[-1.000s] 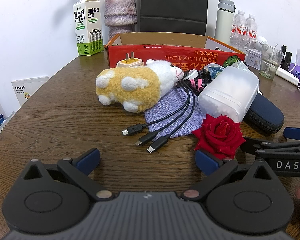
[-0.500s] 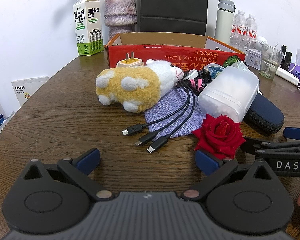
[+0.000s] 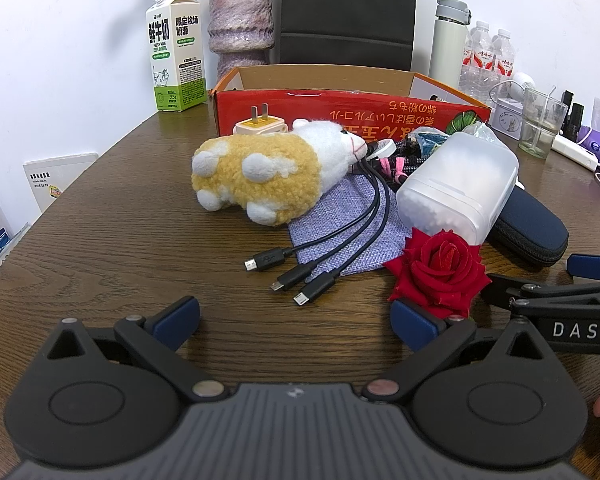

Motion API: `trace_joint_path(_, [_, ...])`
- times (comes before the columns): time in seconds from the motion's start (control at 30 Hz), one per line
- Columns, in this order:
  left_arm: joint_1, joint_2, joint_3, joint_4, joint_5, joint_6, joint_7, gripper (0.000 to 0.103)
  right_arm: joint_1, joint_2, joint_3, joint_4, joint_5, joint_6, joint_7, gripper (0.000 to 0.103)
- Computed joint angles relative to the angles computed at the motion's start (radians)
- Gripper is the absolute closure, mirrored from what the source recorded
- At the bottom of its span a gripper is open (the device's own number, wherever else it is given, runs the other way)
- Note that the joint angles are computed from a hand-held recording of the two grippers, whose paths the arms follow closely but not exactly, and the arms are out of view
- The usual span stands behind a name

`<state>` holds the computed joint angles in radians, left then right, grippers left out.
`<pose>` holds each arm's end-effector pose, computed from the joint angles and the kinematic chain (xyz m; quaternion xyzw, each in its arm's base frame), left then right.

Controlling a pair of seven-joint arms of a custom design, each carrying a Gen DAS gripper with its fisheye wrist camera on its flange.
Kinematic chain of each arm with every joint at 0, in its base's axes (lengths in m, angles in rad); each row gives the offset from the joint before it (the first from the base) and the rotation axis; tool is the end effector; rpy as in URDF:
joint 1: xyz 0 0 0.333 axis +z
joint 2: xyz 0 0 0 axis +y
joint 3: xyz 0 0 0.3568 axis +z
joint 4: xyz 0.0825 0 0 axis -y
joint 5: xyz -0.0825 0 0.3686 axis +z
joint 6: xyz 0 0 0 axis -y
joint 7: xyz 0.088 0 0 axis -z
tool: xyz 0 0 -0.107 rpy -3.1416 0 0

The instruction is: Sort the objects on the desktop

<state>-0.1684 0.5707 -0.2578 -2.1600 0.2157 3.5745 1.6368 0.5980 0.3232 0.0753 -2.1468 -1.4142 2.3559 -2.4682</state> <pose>0.5633 -0.2649 0.2907 -0.4114 0.8062 -0.3777 0.1951 0.4545 0.3437 0.2988 -0.4835 0.7651 -0.3549 0.2344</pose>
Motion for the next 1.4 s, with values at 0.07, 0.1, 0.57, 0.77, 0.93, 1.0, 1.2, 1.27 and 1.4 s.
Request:
trace_joint_path(0.07, [0.0, 0.0, 0.0, 0.0, 0.0, 0.0, 0.0, 0.0, 0.0, 0.0, 0.0, 0.0, 0.0, 0.0, 0.0, 0.0])
trace_joint_path(0.1, [0.0, 0.0, 0.001, 0.0, 0.001, 0.0, -0.001, 0.0, 0.0, 0.0, 0.0, 0.0, 0.0, 0.0, 0.0, 0.0])
trace_joint_path(0.57, [0.02, 0.003, -0.016, 0.002, 0.033, -0.003, -0.011, 0.0, 0.0, 0.0, 0.0, 0.0, -0.001, 0.0, 0.0, 0.0])
trace_joint_path(0.77, [0.02, 0.003, -0.015, 0.002, 0.033, -0.003, -0.012, 0.0, -0.001, -0.003, 0.0, -0.004, -0.006, 0.002, 0.004, 0.0])
trace_joint_path(0.93, [0.017, 0.002, -0.012, 0.002, 0.032, -0.003, -0.011, 0.0, -0.001, -0.002, 0.001, -0.002, -0.004, -0.001, 0.003, 0.0])
trace_joint_path(1.0, [0.016, 0.002, -0.012, 0.002, 0.031, -0.003, -0.01, 0.0, 0.0, 0.0, 0.001, -0.001, -0.004, -0.001, 0.004, 0.0])
trace_joint_path(1.2, [0.026, 0.008, -0.022, 0.005, 0.04, -0.001, -0.014, 0.0, 0.004, 0.0, 0.001, -0.001, -0.005, -0.007, 0.007, 0.0])
trace_joint_path(1.27, [0.067, 0.017, -0.053, 0.005, 0.076, 0.019, -0.028, 0.0, 0.015, -0.001, 0.003, -0.001, -0.018, -0.028, 0.006, 0.0])
trace_joint_path(1.4, [0.293, 0.045, -0.21, -0.003, 0.314, 0.098, -0.172, 0.0, 0.023, -0.056, 0.014, -0.041, -0.094, -0.04, 0.038, 0.001])
